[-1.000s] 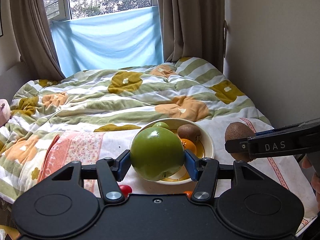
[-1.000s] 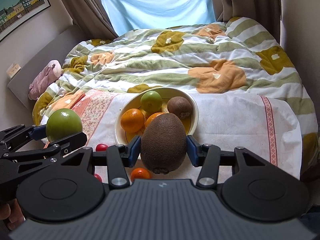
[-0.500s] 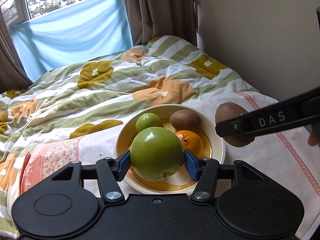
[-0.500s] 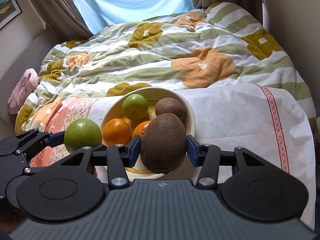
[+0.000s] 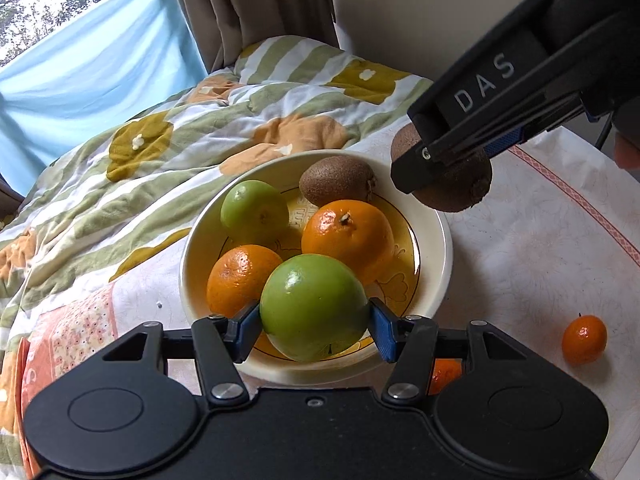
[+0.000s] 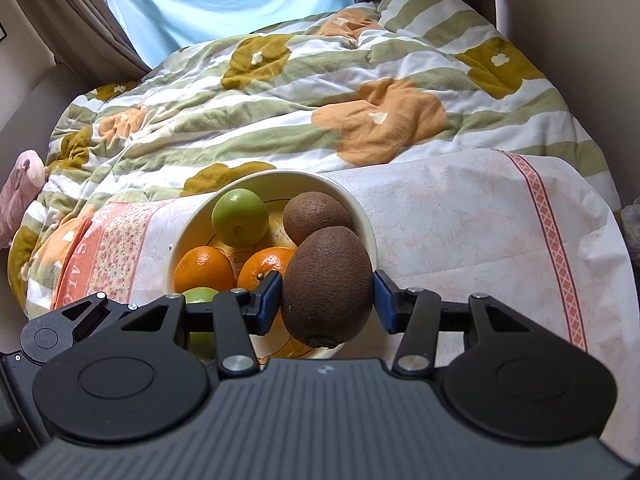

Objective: Organize fruits
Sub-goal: 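Carry the green apple and kiwi over the duck bowl with both tools, then open both tools to release the apple and kiwi into the bowl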

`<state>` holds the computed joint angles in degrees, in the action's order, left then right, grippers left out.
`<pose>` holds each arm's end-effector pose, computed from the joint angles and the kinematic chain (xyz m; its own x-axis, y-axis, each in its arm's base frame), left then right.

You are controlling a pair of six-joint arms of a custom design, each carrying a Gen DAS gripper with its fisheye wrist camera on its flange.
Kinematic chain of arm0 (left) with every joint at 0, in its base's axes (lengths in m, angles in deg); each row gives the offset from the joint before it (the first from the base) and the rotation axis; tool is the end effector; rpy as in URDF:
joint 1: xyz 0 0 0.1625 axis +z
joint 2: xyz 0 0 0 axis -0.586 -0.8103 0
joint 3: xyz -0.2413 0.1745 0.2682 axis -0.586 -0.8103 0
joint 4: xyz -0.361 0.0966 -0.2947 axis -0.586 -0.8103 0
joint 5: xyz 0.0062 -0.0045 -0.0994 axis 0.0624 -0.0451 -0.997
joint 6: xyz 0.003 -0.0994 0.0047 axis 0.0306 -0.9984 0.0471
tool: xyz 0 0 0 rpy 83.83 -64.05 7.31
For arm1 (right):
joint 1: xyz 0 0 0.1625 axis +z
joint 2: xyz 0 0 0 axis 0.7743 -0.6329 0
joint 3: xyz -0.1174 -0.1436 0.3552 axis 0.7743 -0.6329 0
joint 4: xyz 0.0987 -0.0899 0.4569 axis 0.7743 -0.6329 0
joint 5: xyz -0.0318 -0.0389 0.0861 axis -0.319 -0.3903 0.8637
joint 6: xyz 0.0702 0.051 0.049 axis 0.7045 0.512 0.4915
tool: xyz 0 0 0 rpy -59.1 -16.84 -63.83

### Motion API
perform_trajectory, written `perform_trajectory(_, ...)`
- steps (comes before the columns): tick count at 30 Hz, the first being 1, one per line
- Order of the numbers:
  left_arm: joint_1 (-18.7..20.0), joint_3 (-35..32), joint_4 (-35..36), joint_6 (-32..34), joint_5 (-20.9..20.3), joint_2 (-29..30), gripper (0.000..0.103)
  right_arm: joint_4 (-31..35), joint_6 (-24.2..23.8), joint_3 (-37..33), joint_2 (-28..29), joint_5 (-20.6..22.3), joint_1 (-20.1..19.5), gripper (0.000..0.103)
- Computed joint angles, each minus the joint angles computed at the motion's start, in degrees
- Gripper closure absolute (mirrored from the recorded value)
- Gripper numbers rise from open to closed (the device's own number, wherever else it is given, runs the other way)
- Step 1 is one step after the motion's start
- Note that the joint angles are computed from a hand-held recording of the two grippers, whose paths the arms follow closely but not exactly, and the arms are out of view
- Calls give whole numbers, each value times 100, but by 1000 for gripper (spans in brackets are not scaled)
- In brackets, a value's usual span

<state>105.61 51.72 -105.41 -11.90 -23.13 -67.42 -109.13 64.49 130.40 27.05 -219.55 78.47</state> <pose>0.0284 -0.4482 0.3183 -0.3569 0.6945 -0.6248 0.8772 0.4791 0.0314 0.4247 -0.4345 -0.0701 -0.8318 0.2549 0.4931 -0.1403 0.7629 -0.6310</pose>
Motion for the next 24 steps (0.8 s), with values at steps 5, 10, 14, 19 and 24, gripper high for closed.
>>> perform_trajectory(5,54,-45,138,102,-49,56,41,69,121,-24,20,-74,-13,39)
perform_trajectory(10,127,-22,-62,390,-420,-9,15,42,135,-11,51,-107,-20,39)
perform_trajectory(14,97,-65,-16,271,-335,-28,13,86,-15,-48,78,-98,-18,39)
perform_trajectory(19,102,-197,123,240,-345,-123,13,-181,-556,-135,218,-132,-4,39)
perform_trajectory(24,161,-315,150,229,-361,-143,13,-341,-878,-282,388,-227,-82,39)
